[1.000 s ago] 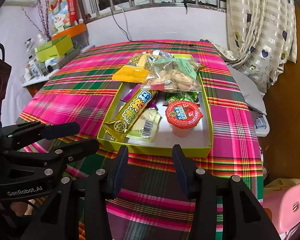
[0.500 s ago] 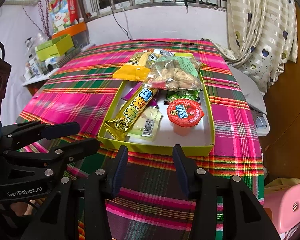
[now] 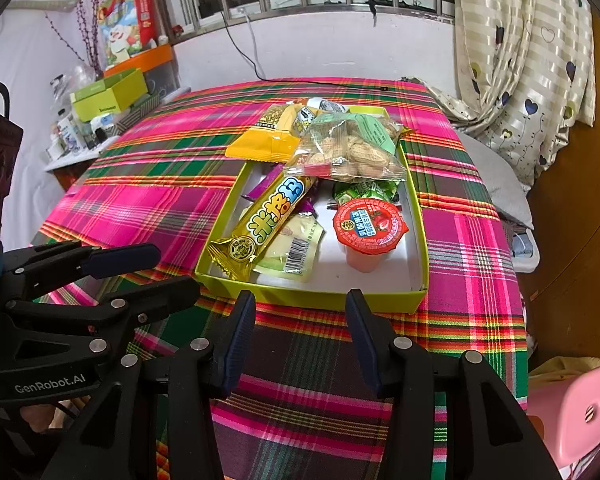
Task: Organize snacks
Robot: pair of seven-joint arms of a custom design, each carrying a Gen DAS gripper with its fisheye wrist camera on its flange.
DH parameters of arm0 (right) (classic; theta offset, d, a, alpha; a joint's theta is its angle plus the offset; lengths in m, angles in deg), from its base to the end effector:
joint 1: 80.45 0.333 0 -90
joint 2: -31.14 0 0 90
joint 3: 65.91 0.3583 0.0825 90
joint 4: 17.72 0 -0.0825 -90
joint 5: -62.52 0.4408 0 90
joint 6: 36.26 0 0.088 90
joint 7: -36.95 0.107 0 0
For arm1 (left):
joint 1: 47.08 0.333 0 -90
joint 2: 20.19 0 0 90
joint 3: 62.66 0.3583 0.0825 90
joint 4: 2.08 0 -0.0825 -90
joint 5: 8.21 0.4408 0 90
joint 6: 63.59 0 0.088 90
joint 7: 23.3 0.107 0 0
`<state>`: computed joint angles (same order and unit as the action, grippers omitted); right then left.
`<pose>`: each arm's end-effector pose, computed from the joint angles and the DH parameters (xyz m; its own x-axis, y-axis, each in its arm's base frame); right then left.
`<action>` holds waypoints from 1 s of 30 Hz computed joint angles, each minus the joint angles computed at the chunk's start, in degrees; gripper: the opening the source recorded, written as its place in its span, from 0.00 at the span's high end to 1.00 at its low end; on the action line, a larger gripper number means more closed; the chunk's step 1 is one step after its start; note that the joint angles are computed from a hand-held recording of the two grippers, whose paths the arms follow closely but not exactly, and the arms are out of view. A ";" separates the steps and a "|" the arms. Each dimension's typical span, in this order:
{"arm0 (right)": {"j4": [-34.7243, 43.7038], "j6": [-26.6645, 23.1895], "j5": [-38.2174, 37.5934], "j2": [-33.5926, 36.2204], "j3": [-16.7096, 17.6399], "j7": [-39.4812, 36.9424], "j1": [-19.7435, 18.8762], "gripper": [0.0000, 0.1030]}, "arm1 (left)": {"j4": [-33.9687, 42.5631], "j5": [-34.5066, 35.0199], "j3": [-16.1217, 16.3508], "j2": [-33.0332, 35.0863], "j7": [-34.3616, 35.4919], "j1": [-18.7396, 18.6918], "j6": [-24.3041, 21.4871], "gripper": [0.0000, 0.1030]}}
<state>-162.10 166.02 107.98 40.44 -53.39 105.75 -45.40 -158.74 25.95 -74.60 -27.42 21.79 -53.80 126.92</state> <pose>0.4113 0.3210 0.2928 0.3532 -0.9301 -0.1006 -0.6994 -0.1911 -0.6887 0.4104 -0.2005 0.3264 -0.2296 -0.9574 0.1750 -0.7896 0.0781 -0.6086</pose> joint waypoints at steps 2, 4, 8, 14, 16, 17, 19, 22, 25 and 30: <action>-0.01 0.00 -0.10 0.05 0.03 0.13 -0.04 0.56 | -0.12 -0.24 -0.43 0.01 0.28 0.35 0.03 0.48; -0.03 0.03 -0.26 0.08 0.04 0.23 -0.08 0.56 | -0.15 -0.50 -0.76 -0.03 0.50 0.57 -0.04 0.48; -0.03 -0.01 -0.27 0.07 0.01 0.26 -0.06 0.56 | 0.00 -0.42 -0.37 0.02 0.46 0.17 -0.20 0.48; -0.01 -0.04 -0.20 0.05 -0.02 0.22 -0.01 0.56 | 0.02 -0.34 -0.25 0.01 0.40 0.05 -0.27 0.48; 0.00 -0.04 -0.17 0.06 -0.03 0.18 0.00 0.56 | 0.03 -0.24 -0.09 0.01 0.31 -0.10 -0.29 0.48; 0.00 -0.04 -0.17 0.06 -0.03 0.18 0.00 0.56 | 0.03 -0.25 -0.13 -0.02 0.30 -0.06 -0.31 0.48; 0.00 -0.04 -0.17 0.06 -0.03 0.18 0.00 0.56 | 0.18 -0.44 -0.58 0.15 0.49 0.34 -0.30 0.48; 0.01 -0.10 -0.16 0.04 -0.03 0.19 -0.01 0.56 | 0.14 -0.34 -0.36 0.08 0.40 0.13 -0.34 0.48; 0.05 -0.08 -0.01 0.06 -0.07 0.03 0.06 0.56 | -0.02 -0.57 -0.72 0.02 0.57 0.48 -0.21 0.48; 0.10 -0.10 0.18 0.06 -0.09 -0.17 0.11 0.55 | 0.00 -0.19 -0.05 0.00 0.24 -0.15 -0.24 0.48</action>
